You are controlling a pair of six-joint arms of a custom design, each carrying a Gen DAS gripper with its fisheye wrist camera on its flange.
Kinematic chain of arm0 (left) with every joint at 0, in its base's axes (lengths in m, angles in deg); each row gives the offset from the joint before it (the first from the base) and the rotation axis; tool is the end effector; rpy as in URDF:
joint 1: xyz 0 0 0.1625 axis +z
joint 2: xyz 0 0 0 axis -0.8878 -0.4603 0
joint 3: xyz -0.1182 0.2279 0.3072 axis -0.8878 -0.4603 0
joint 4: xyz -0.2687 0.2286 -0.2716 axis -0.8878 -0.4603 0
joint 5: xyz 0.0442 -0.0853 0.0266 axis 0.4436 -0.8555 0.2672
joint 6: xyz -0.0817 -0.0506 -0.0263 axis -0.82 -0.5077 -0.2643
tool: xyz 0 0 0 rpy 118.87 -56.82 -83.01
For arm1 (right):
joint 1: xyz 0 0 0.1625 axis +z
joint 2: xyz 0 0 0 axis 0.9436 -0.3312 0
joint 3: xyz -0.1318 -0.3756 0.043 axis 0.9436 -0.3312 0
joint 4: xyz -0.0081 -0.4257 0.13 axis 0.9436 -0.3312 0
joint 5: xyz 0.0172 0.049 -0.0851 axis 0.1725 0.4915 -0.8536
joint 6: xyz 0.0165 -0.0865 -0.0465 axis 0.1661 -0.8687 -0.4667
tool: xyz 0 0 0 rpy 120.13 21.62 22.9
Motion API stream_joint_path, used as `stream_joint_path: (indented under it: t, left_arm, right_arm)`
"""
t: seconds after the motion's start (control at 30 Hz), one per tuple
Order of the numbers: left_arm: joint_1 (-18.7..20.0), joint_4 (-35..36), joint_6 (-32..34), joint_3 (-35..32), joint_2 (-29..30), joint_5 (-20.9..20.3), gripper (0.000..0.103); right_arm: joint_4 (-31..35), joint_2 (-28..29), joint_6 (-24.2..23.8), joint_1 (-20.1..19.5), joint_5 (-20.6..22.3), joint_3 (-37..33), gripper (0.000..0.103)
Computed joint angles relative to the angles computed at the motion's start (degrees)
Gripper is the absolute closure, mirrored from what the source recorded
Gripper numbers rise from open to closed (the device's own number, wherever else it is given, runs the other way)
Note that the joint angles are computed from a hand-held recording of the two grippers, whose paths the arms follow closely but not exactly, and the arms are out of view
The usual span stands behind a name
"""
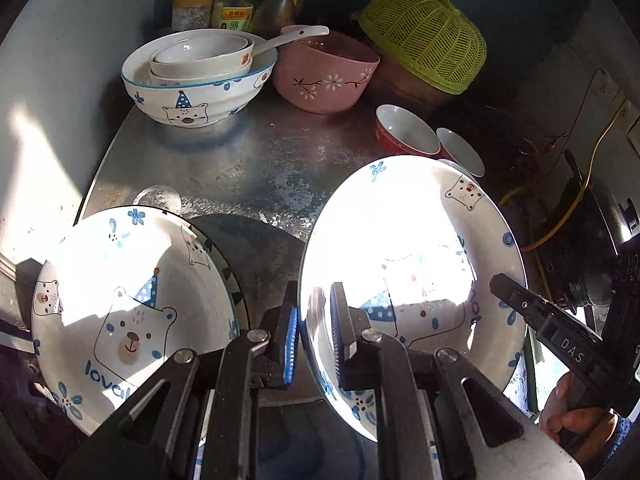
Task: Organize plates and bowls
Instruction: 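Lift the second bear plate and carry it over the plate stack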
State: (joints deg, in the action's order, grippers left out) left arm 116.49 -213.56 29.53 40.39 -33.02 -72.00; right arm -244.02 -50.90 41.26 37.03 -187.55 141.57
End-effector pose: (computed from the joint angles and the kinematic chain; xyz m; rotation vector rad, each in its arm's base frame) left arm -0.1127 -0.4751 0.1860 0.3776 2.6063 -0.5756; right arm 0.2173 -0.4254 0.0753 0.1379 -2.5318 0.8414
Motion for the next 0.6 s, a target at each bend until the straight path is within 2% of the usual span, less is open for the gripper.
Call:
stream_joint_path:
  t: [0.6]
  left_arm:
    - [4.9,4.7,-3.3,3.6,-13.1,5.5,0.090]
  right_arm:
    - [7.5,10.4,-2.2,4.2,4.4,-10.5,0.093]
